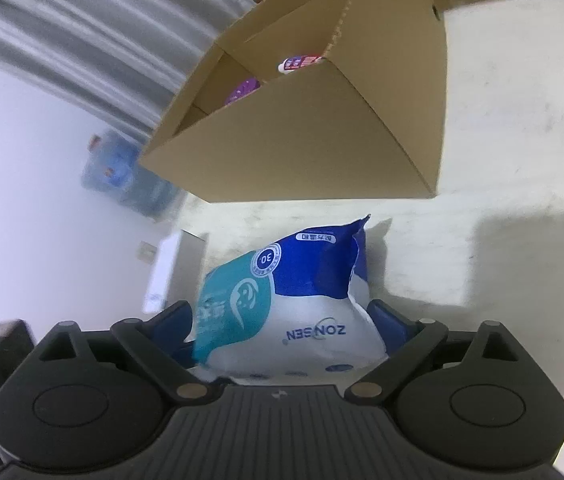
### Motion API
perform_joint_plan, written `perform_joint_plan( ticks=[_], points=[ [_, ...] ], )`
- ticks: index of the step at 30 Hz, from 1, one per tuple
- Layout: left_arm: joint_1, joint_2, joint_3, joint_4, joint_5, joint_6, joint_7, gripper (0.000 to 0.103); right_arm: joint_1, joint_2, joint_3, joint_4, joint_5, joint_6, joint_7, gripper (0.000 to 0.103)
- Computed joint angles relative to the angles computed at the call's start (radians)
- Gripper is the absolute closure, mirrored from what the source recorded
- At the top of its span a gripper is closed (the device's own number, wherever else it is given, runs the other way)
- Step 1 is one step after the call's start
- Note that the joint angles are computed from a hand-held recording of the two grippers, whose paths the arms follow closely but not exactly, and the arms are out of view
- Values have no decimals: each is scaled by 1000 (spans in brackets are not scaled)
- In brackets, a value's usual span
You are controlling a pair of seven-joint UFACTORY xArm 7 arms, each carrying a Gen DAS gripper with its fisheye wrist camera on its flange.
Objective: Organize objects
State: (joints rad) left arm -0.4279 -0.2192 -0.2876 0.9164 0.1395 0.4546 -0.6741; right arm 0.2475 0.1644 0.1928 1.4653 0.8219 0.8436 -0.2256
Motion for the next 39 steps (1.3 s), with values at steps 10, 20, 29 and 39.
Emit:
perform_joint_plan(
  ticks=[10, 20, 29, 39],
  points=[
    [16, 3, -10, -45, 50, -45, -48, 0, -4, -41, -10, -72, 39, -37, -5, 2],
    [8, -32, 30, -131, -34, -189, -37, 0, 8, -51, -8, -118, 137, -112, -41, 0],
    [-15, -61, 55, -174, -157, -228, 41, 0, -11, -57, -20, -142, 241, -102, -78, 0],
    [-58, -71, 107, -175, -254, -203, 168, 0, -13, -53, -19, -126, 204, -82, -70, 0]
  ],
)
